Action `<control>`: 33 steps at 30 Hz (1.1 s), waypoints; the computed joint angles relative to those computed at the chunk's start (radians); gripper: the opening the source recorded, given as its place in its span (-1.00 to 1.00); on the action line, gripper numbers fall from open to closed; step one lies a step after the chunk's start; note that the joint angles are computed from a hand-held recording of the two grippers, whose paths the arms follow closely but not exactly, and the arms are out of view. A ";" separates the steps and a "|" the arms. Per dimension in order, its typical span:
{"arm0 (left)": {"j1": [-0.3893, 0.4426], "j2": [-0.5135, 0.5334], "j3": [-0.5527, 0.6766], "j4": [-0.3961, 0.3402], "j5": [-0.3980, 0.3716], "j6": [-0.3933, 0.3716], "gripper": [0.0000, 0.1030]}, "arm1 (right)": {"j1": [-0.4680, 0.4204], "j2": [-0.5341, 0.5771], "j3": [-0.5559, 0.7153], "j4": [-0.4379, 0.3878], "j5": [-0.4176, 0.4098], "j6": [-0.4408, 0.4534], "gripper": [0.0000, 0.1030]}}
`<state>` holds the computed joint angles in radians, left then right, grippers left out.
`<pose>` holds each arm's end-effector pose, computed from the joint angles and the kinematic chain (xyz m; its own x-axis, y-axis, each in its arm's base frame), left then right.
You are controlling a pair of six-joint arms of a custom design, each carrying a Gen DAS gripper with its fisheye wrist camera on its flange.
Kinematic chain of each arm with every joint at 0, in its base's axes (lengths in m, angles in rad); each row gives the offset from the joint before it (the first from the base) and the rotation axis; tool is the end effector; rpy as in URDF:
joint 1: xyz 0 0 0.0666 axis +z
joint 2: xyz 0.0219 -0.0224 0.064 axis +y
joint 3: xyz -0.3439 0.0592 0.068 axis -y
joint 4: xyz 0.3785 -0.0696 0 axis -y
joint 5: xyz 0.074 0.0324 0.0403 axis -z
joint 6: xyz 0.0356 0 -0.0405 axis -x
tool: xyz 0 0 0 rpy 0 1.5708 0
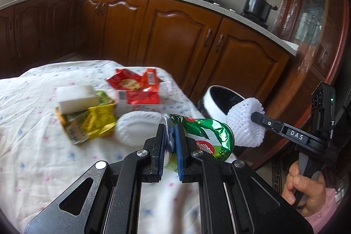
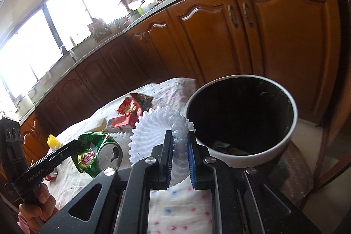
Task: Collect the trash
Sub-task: 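Grasp green snack bag with left tool while right tool grasps white foam net, then carry both items over the bin and open both tools to drop them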
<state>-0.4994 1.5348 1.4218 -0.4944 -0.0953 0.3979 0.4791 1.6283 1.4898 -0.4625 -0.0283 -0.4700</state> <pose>0.4784 -0.2576 0.3714 -0.6200 -0.1011 -0.7780 0.1821 0.9460 -0.2681 0.5097 0.2655 0.3556 -0.6655 0.1645 -0.7281 -0.2020 0.8993 0.3878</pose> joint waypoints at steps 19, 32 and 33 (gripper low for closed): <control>-0.071 0.241 0.334 -0.074 0.005 -0.045 -0.85 | -0.111 -0.010 -0.029 0.011 0.007 -0.013 -0.75; -0.096 0.465 0.663 -0.208 -0.010 -0.076 -0.85 | -0.156 0.066 0.060 -0.043 -0.009 0.013 -0.75; -0.098 0.479 0.683 -0.216 -0.011 -0.075 -0.85 | -0.157 0.074 0.069 -0.049 -0.009 0.015 -0.75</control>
<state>-0.5974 2.0138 2.1050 -0.7108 -0.1062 0.3230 0.3223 1.7026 1.5584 -0.5117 -0.0371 -0.4549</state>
